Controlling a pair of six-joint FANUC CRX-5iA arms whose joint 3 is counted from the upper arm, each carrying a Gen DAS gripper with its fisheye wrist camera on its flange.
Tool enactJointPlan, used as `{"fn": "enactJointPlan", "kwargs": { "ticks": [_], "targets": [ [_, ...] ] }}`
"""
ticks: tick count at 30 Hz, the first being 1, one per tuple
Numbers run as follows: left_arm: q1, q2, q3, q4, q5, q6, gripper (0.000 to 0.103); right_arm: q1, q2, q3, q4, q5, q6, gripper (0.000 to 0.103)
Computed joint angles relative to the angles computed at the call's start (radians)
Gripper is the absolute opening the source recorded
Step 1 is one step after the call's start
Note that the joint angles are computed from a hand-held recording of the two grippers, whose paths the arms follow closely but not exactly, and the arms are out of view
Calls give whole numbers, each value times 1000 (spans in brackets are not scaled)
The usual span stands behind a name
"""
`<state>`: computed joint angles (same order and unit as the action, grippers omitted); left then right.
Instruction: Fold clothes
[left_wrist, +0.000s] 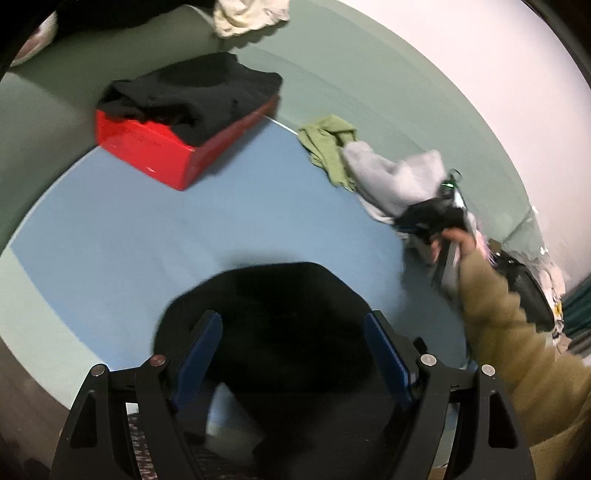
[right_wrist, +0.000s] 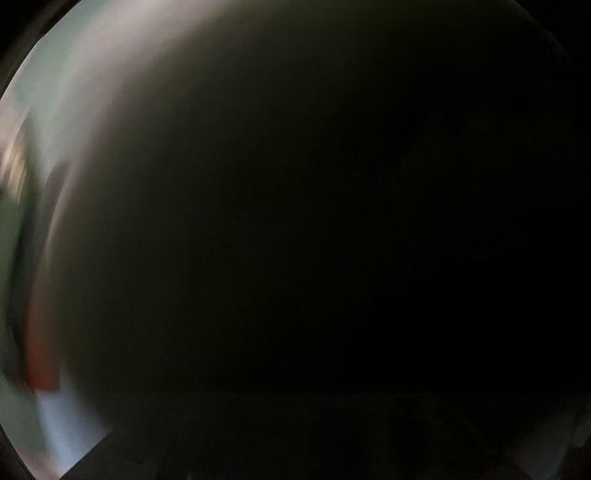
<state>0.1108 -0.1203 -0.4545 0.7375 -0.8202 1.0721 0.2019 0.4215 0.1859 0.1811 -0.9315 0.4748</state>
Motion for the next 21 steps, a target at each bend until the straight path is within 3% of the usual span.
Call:
{"fn": "enactJointPlan", "kwargs": {
  "ticks": [2, 3, 5, 6, 7, 9, 12, 16, 19, 21],
  "targets": [
    [9, -3, 7, -32, 1, 29, 80, -23, 23, 35, -7, -32, -90, 14],
    [8, 1, 21, -70, -2, 62, 80, -28, 22, 48, -60, -50, -77, 22],
    [3, 16, 49, -138, -17, 111, 80, -34, 2, 50, -172, -66, 13, 48],
    [0, 25, 63, -170, -25, 134, 80, -23, -41, 7, -233, -40, 107, 70],
    [-6, 39, 76, -183, -40, 141, 80, -8, -90, -44, -293, -24, 199, 81],
    [-21, 73, 101, -189, -74, 138, 80, 44, -205, -162, -387, -12, 337, 82],
    [-73, 124, 155, -219, -123, 150, 80, 141, -361, -336, -363, -41, 329, 82],
    [-150, 194, 235, -266, -183, 167, 80, 328, -564, -555, -132, -82, 67, 88],
    [-191, 247, 271, -302, -244, 216, 80, 413, -647, -635, -82, -103, 12, 89],
    [-197, 249, 254, -305, -243, 245, 77, 455, -662, -653, -92, -79, -9, 89]
  ]
}}
